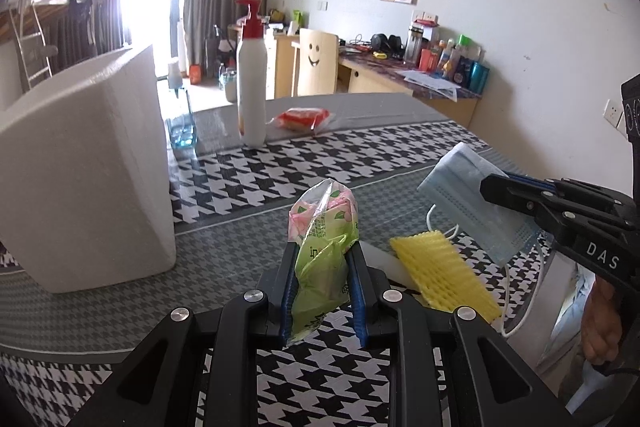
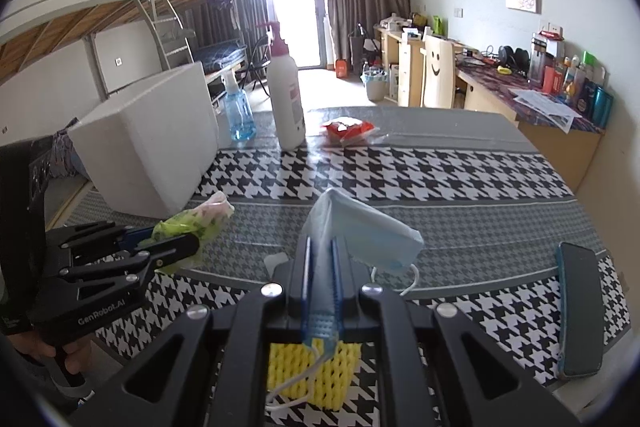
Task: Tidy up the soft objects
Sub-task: 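Lift and carry the bag and mask toward the white foam box with both tools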
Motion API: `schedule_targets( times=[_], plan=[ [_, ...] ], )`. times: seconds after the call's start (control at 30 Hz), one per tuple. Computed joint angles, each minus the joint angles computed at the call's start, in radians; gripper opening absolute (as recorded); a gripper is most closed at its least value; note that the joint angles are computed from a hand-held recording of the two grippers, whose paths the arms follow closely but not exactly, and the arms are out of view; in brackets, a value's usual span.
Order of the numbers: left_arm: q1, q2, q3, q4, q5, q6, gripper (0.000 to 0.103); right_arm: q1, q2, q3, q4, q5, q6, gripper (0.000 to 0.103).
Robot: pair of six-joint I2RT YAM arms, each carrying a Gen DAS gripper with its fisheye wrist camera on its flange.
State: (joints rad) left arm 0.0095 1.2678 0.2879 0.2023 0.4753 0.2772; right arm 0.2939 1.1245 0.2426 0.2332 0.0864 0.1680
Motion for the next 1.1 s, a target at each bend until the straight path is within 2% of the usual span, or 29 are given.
schedule_targets(
  times=[0.7, 1.1],
  plan=[
    [0.063, -0.313, -0.051, -0.158, 0.055, 0.026, 0.025, 0.117, -0.274, -0.044, -0.14, 0.134, 0.03, 0.013],
    [0.1, -0.499, -0.067, -0.272, 0.084, 0.043, 0.025, 0.134, -0.367, -0.04, -0.19, 0.148, 0.016, 0.013]
  ],
)
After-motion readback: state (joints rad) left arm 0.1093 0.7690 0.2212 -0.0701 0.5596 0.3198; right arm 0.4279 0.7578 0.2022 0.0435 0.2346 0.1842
